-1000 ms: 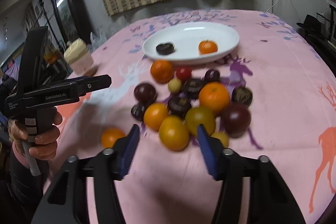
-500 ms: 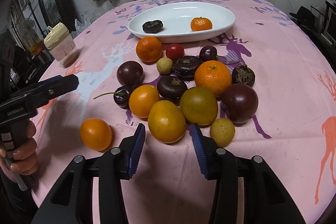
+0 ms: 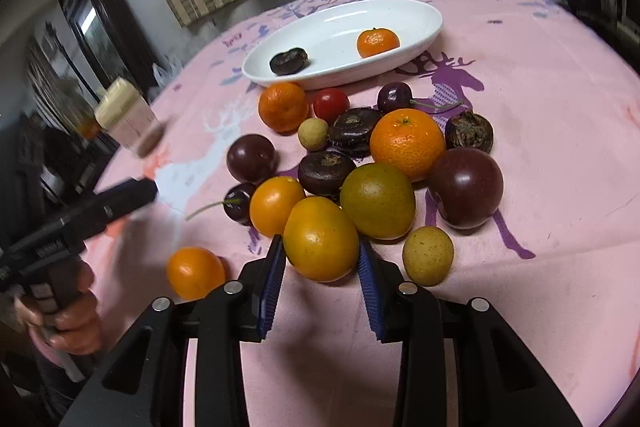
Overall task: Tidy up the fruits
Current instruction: 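Grasp an orange with the left tool while the right tool grasps a yellow-orange citrus, then lower both held fruits onto the white plate and open both tools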
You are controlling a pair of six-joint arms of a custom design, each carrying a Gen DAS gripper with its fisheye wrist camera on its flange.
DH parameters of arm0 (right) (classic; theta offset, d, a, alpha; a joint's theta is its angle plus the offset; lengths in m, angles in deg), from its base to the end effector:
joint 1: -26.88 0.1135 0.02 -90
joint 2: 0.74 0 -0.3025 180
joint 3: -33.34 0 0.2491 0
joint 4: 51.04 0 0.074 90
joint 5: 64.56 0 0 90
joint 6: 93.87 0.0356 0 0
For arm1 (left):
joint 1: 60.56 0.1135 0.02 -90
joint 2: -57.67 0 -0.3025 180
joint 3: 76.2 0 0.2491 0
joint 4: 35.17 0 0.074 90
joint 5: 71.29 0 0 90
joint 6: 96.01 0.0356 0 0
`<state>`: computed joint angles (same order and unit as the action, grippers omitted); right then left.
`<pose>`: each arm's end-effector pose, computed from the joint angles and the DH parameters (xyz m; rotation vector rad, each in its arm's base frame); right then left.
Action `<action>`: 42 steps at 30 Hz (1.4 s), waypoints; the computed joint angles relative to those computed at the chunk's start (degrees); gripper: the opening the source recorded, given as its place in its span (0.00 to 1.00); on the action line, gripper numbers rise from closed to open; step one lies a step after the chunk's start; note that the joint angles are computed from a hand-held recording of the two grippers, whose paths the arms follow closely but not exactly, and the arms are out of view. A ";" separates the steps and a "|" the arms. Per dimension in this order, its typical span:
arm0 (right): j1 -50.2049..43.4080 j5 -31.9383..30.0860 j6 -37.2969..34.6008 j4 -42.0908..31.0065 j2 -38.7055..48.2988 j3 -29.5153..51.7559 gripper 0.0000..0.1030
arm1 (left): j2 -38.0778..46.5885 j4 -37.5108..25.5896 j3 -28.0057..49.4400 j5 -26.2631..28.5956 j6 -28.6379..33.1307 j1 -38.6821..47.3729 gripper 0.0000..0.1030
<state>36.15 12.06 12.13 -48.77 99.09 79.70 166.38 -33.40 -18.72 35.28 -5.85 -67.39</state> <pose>0.2829 0.0545 0.1267 0.0435 2.4911 0.4767 0.3397 -0.0509 0.1236 0.2777 2.4103 -0.4042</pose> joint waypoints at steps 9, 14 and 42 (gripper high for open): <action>-5.28 -9.86 3.65 7.08 1.37 -2.68 0.35 | -4.64 1.98 -8.15 6.04 9.97 -5.42 0.77; -6.19 -11.41 3.79 8.69 1.56 -3.38 0.35 | -3.33 0.33 -7.36 2.13 10.70 -9.03 0.58; -4.20 -2.51 -2.26 2.60 -0.66 10.01 0.35 | 2.29 -9.00 17.08 -1.57 0.59 -9.56 0.38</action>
<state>31.95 9.55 9.87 -46.17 98.42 89.71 168.67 -42.40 -1.64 33.71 -5.25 -76.94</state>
